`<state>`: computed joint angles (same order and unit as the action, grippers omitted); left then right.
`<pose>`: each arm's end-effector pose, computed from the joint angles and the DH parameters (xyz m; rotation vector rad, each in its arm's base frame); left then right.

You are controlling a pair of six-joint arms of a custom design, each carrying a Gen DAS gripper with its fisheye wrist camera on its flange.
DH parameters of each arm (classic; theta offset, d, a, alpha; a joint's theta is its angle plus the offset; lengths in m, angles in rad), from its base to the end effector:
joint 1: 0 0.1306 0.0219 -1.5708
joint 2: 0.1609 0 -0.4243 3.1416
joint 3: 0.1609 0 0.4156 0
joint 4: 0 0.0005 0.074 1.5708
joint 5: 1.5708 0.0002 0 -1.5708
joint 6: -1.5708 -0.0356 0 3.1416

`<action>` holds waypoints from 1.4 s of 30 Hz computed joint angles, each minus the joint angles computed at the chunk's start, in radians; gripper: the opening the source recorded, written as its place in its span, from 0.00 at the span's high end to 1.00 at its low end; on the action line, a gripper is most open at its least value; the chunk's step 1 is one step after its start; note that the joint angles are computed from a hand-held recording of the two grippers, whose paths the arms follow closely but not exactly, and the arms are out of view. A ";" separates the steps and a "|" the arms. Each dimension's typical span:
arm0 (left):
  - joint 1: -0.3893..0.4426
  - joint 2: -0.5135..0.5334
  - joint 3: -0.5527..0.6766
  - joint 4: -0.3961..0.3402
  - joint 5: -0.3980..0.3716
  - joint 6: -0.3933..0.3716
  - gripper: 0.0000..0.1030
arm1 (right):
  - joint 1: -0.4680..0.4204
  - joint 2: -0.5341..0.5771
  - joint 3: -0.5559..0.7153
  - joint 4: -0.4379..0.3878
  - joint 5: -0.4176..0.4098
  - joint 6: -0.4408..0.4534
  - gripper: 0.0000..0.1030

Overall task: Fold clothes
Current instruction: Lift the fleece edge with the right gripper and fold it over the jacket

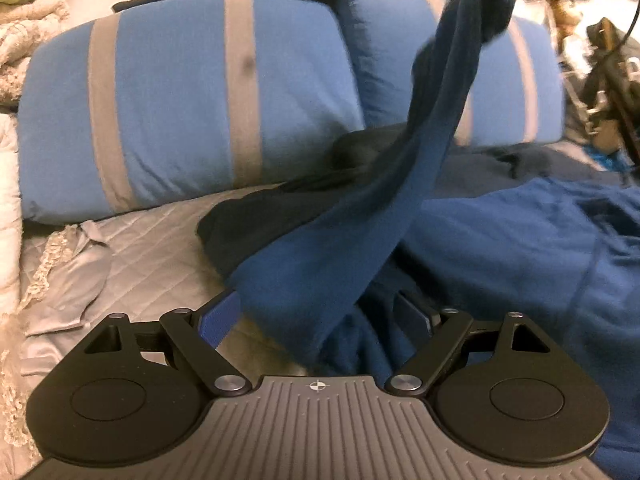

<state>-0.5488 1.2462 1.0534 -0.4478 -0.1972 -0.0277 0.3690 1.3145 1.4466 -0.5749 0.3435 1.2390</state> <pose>0.3855 -0.2281 0.4043 0.5196 2.1357 -0.0740 0.4620 0.1653 0.5615 -1.3461 1.6154 -0.8860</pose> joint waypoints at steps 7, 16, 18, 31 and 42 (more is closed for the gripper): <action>0.052 0.058 0.068 -0.003 -0.104 0.096 0.18 | 0.006 0.052 0.120 0.050 0.025 0.020 0.93; 0.055 0.069 0.085 0.024 -0.129 0.077 0.17 | -0.025 0.076 0.155 0.052 0.050 0.006 0.93; 0.046 0.074 0.068 0.029 -0.084 0.080 0.17 | -0.028 0.079 0.151 0.062 0.047 -0.002 0.93; 0.009 0.104 0.086 -0.038 -0.163 0.015 0.19 | -0.084 0.089 0.141 0.021 0.014 -0.059 0.93; -0.051 0.050 0.071 -0.012 -0.172 -0.292 0.90 | -0.206 0.064 0.062 -0.133 -0.103 -0.198 0.92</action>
